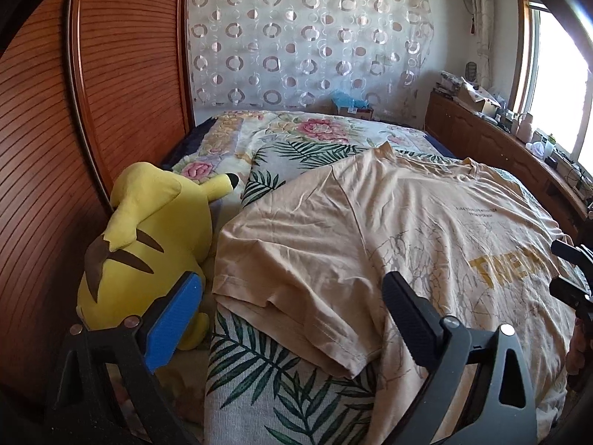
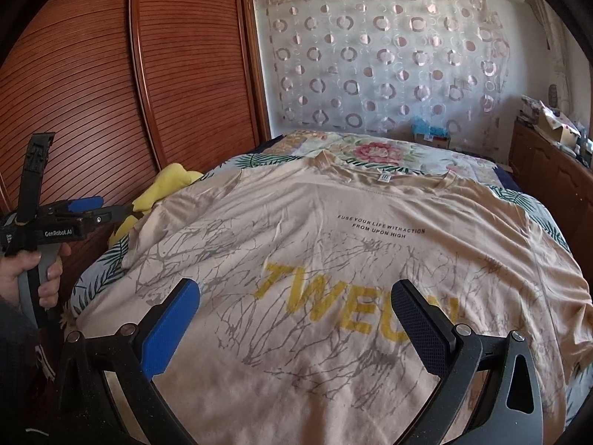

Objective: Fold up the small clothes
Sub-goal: 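Reach the left tool to the shirt's side edge and close on it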

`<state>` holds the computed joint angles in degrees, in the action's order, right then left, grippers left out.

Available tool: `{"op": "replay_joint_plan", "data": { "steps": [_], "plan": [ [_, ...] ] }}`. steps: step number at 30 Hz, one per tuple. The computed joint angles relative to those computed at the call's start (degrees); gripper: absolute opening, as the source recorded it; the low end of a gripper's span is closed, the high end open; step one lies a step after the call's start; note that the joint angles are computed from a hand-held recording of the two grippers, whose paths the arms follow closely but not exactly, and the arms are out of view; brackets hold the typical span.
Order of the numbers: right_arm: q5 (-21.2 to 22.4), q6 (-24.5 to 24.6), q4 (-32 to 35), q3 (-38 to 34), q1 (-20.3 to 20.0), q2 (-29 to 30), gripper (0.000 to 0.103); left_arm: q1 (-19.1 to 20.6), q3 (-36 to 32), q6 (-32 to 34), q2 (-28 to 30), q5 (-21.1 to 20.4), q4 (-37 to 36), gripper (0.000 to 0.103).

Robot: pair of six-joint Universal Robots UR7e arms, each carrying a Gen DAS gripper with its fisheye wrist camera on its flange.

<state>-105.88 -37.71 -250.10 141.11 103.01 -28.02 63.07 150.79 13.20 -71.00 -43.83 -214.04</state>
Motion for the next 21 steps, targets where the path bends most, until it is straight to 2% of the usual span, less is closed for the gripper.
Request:
{"op": "replay_joint_plan", "data": {
  "steps": [2, 5, 13, 18, 21],
  "plan": [
    [-0.3, -0.1, 2.0, 0.6, 0.0, -1.5, 0.103, 2.4, -1.6, 0.0, -1.4, -2.3, 3.8, 0.081],
    [-1.1, -0.7, 4.5, 1.0, 0.4, -3.1, 0.103, 6.3, -4.3, -1.6, -3.5, -6.4, 10.2, 0.072],
    [-2.6, -1.7, 7.4, 0.0, 1.5, -3.7, 0.103, 12.5, -9.8, -3.7, -4.7, -9.4, 21.8, 0.048],
    [-4.0, -1.7, 9.8, -0.5, 2.1, -3.9, 0.103, 14.8, -10.9, -4.9, -5.4, -13.3, 25.4, 0.043],
    [-5.0, -2.3, 10.4, -1.2, 2.4, -3.6, 0.103, 15.5, -11.4, -5.2, -6.0, -14.9, 26.6, 0.036]
  ]
}}
